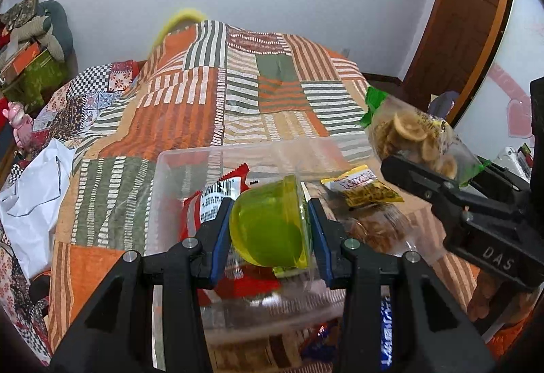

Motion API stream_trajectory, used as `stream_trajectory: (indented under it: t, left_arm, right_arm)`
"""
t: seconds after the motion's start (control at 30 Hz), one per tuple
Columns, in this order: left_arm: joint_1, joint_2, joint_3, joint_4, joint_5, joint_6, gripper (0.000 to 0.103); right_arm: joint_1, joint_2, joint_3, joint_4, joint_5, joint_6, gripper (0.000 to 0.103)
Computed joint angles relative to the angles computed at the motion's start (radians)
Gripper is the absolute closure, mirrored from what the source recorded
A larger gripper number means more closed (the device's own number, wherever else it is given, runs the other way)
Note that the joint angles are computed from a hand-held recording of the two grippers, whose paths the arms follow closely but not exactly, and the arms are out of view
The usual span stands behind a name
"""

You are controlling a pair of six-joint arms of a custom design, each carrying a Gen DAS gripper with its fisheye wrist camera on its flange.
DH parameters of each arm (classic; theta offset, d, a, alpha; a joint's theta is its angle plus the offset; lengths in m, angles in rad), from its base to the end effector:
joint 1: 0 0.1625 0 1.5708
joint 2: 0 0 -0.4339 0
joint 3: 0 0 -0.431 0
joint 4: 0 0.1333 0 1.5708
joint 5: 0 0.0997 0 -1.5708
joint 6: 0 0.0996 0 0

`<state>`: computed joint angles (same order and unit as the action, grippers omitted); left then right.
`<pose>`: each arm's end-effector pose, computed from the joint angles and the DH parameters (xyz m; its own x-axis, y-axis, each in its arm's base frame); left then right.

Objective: Organize snacks
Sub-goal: 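Lift and carry the green cup and cookie bag over the clear box, then open both tools to drop the cup and cookie bag into the box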

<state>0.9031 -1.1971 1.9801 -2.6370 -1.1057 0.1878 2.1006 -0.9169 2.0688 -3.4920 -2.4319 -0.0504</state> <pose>-0.2222 -0.5692 0.2048 -0.6547 0.5878 -0.4752 0.7296 0.6558 -0.1941 0.3308 -0.4506 0.1359 -0.8096 0.0947 0.5793 -0.4043 0.6255 -0.6673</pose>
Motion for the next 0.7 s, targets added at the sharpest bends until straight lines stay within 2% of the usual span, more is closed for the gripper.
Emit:
stream_trajectory:
  t: [0.3,0.47,0.67,0.7]
  left_arm:
    - [0.013,0.073,-0.061,0.033,0.019,0.000,0.061]
    - [0.013,0.094,-0.078,0.030,0.020,0.023,0.061]
    - [0.016,0.106,-0.084,0.035,0.037,0.020,0.060]
    - [0.017,0.103,-0.079,0.019,0.036,0.022,0.057]
  right_arm:
    - [-0.050,-0.019,-0.008,0.115,0.044,0.058,0.055]
    - [-0.052,-0.026,-0.016,0.143,0.038,0.061,0.055]
    - [-0.063,-0.040,-0.020,0.189,0.080,0.084,0.052]
    - [-0.063,-0.040,-0.020,0.194,0.082,0.086,0.052]
